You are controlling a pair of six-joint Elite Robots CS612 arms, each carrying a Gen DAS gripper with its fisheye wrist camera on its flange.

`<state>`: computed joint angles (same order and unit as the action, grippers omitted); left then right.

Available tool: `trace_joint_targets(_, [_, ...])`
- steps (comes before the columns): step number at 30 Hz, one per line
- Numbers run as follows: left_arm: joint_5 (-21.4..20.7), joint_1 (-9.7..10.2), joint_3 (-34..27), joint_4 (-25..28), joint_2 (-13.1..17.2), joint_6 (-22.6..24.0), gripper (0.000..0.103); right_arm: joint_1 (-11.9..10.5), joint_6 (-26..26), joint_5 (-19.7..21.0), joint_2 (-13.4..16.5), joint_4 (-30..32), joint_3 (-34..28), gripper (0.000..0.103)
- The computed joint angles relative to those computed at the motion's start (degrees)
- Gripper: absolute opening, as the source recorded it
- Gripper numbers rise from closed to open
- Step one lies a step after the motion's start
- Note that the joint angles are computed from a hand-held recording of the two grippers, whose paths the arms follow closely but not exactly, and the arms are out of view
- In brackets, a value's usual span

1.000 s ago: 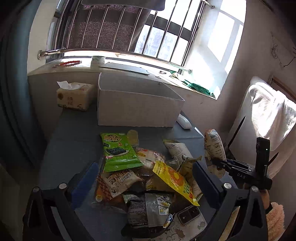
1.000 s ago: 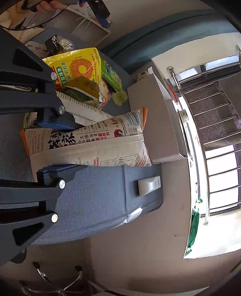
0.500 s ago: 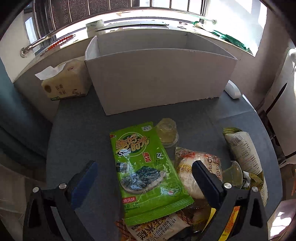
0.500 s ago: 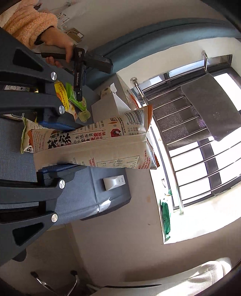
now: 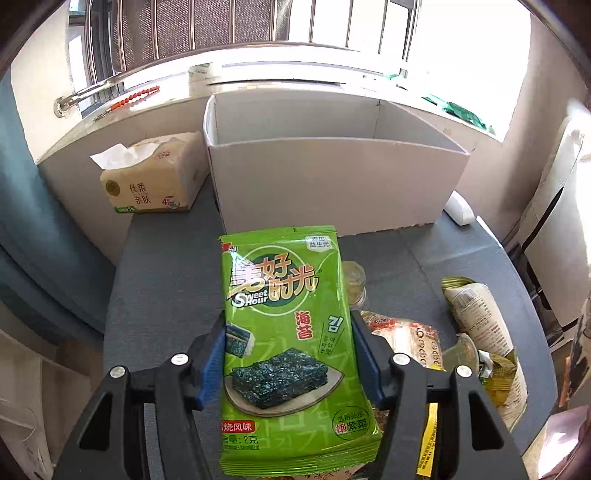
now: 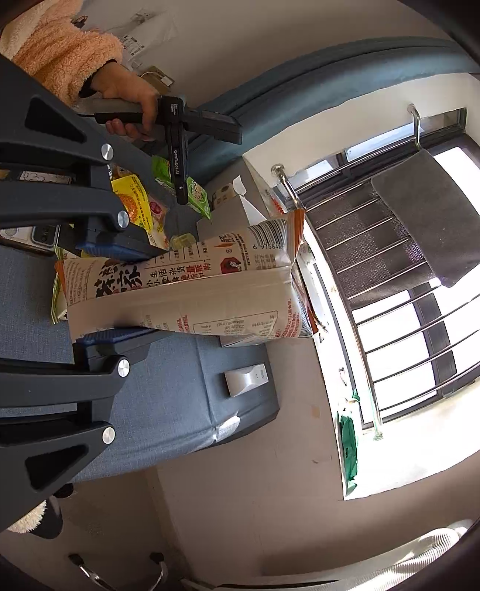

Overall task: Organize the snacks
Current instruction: 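Lift the white bag toward the box while the left grasps another green seaweed packet, then lower both packets into the white box and open both grippers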

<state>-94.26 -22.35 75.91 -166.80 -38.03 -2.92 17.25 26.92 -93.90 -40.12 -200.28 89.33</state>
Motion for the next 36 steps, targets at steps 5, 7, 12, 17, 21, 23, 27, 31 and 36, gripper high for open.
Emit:
trace_joint_targets(5, [-7.2,1.55,2.6,-11.7,-1.6,-6.0,0.065,-0.8,1.0,5.7,1.7,1.5,-4.2,0.034])
trace_joint_targets(7, [-8.4,1.92,1.5,-14.4,-1.1,-7.4,0.065,-1.2,1.2,7.3,2.3,4.0,-7.0,0.034])
trace_joint_targets(12, [-8.6,2.13,-5.1,-14.6,1.3,-9.0,0.065,-2.4,-0.5,10.5,4.5,11.3,-16.4,0.034])
trace_joint_targets(17, [-6.7,1.81,-18.5,-5.1,6.4,-10.5,0.065,-4.1,1.1,12.3,9.6,22.6,-31.0,0.034])
trace_joint_targets(21, [-4.5,1.46,-30.5,4.3,11.6,-8.2,0.065,-4.3,-0.8,7.7,14.8,37.1,-45.1,0.034])
trace_joint_targets(23, [-3.7,1.39,-35.6,7.7,13.9,-8.3,0.065,-4.4,-1.2,6.6,17.6,43.2,-51.7,0.035])
trace_joint_targets(27, [-1.8,1.26,-44.5,14.3,18.2,-7.2,0.090,-4.4,-2.2,3.0,23.3,56.7,-64.8,0.046])
trace_joint_targets(31, [-2.4,1.68,-45.4,19.4,18.9,-8.4,0.103,-3.9,-0.5,-3.7,24.4,58.4,-66.8,0.102])
trace_joint_targets(36, [-0.9,1.88,-40.0,16.1,16.6,-8.0,0.103,-3.5,-3.4,-4.9,23.0,55.5,-63.8,0.103])
